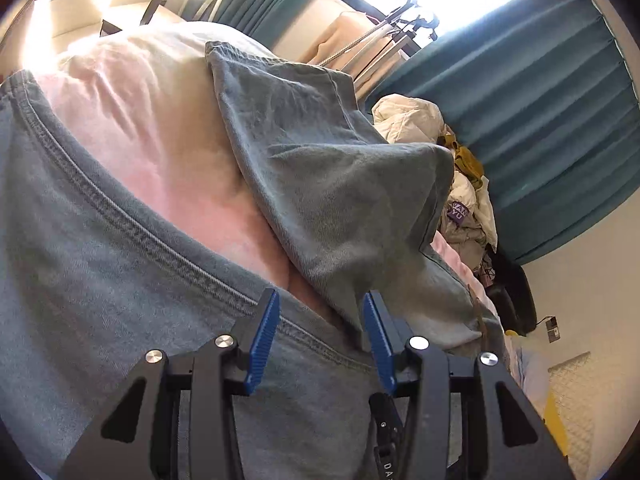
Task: Fold clothes
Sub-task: 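Grasp the leg cuff with the left gripper and lift it while the right gripper holds the jeans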
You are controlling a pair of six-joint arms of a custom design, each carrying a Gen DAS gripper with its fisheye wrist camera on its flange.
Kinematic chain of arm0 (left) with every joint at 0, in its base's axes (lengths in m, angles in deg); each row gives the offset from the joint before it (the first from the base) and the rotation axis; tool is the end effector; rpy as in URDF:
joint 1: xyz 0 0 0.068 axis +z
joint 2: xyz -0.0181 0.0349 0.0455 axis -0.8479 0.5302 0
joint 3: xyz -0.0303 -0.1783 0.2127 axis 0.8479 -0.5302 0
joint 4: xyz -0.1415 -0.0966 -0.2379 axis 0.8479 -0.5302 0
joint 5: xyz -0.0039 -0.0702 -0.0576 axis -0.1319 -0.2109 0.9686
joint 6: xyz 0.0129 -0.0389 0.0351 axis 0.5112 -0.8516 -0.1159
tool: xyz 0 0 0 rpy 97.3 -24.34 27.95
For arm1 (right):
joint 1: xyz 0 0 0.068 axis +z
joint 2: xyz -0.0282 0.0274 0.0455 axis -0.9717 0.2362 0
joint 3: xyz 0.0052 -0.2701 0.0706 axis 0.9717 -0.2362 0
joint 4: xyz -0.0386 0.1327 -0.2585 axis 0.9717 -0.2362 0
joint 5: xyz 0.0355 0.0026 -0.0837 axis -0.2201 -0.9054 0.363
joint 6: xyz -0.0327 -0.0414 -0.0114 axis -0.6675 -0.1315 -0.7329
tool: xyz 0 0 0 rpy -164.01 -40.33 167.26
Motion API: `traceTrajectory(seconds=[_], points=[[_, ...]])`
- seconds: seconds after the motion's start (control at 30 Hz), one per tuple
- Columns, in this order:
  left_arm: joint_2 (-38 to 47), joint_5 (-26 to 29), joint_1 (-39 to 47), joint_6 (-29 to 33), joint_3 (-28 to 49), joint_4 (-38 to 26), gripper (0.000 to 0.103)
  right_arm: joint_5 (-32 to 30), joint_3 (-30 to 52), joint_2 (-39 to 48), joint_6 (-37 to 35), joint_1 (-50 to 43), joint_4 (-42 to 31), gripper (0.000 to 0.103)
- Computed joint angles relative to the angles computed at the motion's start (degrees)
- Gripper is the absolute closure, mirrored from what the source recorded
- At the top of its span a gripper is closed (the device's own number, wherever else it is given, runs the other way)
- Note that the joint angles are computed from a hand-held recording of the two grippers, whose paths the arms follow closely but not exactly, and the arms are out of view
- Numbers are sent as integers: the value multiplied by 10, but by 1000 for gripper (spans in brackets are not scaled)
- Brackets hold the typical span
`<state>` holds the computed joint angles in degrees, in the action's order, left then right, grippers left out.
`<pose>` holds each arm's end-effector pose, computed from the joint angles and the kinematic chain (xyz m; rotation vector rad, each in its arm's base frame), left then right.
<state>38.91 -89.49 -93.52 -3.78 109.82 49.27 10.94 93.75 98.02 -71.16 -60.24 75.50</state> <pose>0.2300 -0.1444 0.0827 -1.1180 2.0220 -0.5176 0.2909 0.1009 0.0276 -0.4813 2.2285 0.7285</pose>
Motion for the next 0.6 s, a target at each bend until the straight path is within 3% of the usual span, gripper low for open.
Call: traceTrajectory(seconds=[0.13,0.3,0.47,0.6], points=[[-2,121,119,17,-12,58,58,-4,-7,8,-1,0,22,90],[-3,210,272,57,-22,88,58,-36,20,41,-4,-24,26,90],[46,205,348,88,22,43,58,-35,21,48,2,-19,34,90],[128,277,429,109,17,184,58,-40,20,52,4,-21,40,90]])
